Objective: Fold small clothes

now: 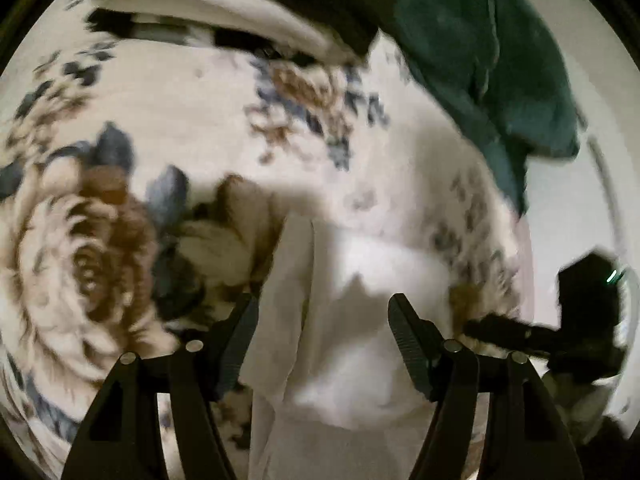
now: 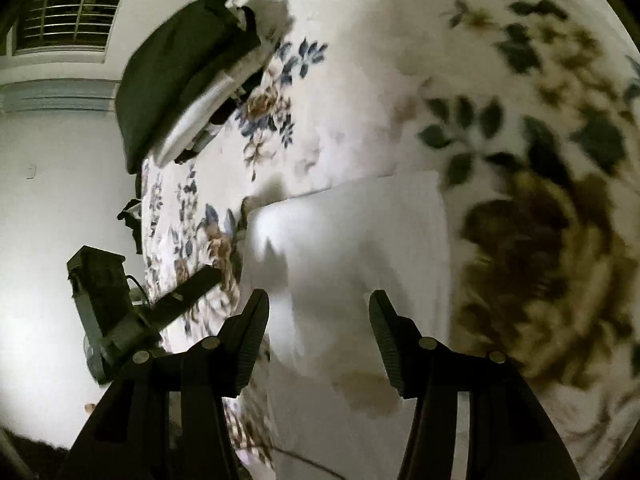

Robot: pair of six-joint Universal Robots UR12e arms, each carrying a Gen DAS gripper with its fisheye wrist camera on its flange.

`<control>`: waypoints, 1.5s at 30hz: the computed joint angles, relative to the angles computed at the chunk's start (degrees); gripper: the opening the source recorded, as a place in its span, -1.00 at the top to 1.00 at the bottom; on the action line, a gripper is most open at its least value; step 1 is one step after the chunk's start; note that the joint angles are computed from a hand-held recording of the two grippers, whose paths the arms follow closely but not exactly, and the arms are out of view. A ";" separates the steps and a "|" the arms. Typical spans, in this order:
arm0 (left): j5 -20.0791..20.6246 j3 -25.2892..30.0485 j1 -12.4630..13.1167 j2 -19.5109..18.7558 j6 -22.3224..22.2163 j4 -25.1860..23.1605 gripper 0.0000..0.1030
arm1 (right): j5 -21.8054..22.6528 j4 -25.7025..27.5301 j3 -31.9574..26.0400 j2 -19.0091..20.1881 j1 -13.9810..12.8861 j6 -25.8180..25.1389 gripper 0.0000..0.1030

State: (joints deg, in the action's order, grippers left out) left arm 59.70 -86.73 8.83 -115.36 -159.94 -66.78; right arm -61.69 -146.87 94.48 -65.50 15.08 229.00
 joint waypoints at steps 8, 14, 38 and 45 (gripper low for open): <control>5.15 -5.18 1.27 1.77 1.85 -4.63 -0.26 | -3.53 20.89 -2.05 0.23 3.93 -6.76 0.48; 0.52 -5.46 3.52 4.81 1.79 -7.19 -0.27 | -1.17 16.82 0.15 -2.54 3.45 -1.00 0.47; 9.78 -23.38 12.20 17.49 -0.01 -17.05 -0.56 | 9.26 4.55 21.49 -13.47 10.25 16.62 0.01; 7.54 -26.39 12.51 19.40 0.20 -12.68 -0.47 | 10.78 -7.24 23.38 -9.77 11.66 23.13 0.00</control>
State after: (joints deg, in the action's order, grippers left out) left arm 67.23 -113.12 21.34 -95.96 -159.74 -79.46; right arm -50.91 -154.12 117.86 -75.26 26.74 252.13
